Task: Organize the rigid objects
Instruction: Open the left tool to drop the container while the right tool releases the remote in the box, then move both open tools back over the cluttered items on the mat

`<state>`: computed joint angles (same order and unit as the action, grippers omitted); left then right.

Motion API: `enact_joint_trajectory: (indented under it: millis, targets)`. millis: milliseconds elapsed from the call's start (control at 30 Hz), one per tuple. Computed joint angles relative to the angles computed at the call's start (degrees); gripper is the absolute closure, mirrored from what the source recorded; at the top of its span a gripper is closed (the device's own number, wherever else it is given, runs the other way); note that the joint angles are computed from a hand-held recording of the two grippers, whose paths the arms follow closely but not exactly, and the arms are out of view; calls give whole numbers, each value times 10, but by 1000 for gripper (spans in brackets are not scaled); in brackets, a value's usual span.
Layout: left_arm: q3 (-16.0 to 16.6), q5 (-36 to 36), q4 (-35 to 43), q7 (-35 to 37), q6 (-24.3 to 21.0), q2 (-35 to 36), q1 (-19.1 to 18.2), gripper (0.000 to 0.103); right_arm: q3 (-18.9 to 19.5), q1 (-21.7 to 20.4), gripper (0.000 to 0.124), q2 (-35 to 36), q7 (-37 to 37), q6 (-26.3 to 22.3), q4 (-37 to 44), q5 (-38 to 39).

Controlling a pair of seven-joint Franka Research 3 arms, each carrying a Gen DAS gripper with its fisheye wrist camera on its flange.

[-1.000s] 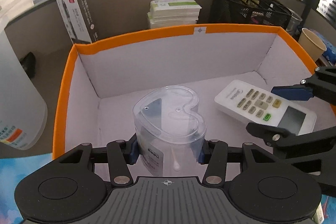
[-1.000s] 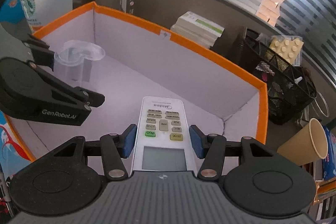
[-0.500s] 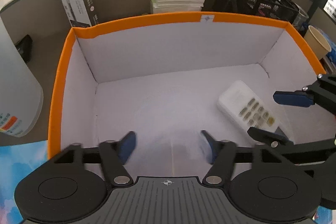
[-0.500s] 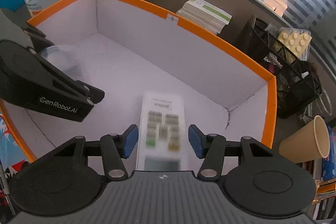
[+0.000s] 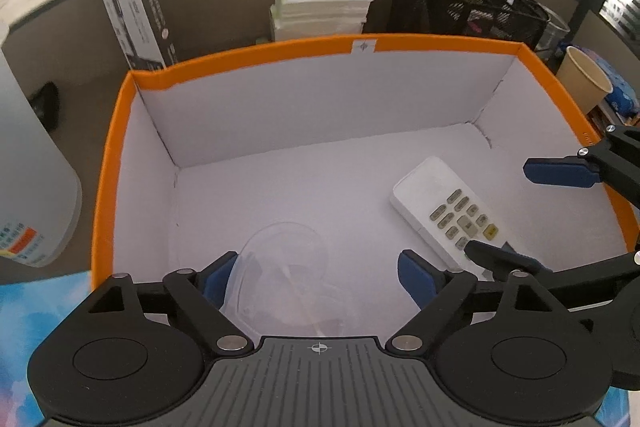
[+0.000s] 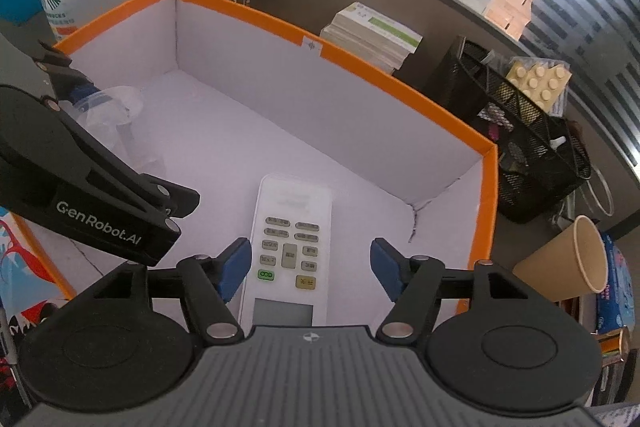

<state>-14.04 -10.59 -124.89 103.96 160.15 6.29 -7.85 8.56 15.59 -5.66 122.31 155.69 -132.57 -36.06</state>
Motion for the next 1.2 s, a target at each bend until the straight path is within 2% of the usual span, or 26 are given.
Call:
enact_joint_trajectory:
  millis: [233, 333, 433, 533, 667, 800, 933, 1067, 1167, 1200]
  targets:
    - [-1, -30, -24, 24, 16, -29, -3, 14, 11, -5, 60, -27, 24, -2, -14, -19]
    - [8, -1, -52, 4, 53, -53, -13, 3, 19, -9, 59, -45, 33, 0, -23, -24]
    - [17, -4, -77, 15, 78, -81, -23, 3, 30, -15, 58, -65, 39, 2, -32, -26]
    - [33, -39, -103, 48, 98, -114, -45, 3, 47, -21, 58, -88, 52, 2, -42, -34]
    - [74, -85, -144, 95, 127, -164, -92, 2, 72, -31, 55, -132, 75, 12, -62, -41]
    - [157, -145, -201, 163, 187, -220, -191, 0, 118, -60, 41, -195, 128, 32, -98, -73]
    - [195, -128, -259, 168, 247, -270, -237, 0, 143, -71, 38, -259, 140, 70, -147, -50]
    - [226, -100, -294, 161, 269, -301, -270, 0, 173, -83, 38, -311, 143, 87, -186, -24]
    - [243, -73, -327, 155, 306, -320, -288, 0, 197, -97, 38, -348, 149, 105, -215, -9]
    - [258, -61, -338, 155, 317, -324, -300, 0, 203, -98, 38, -361, 153, 113, -228, -1]
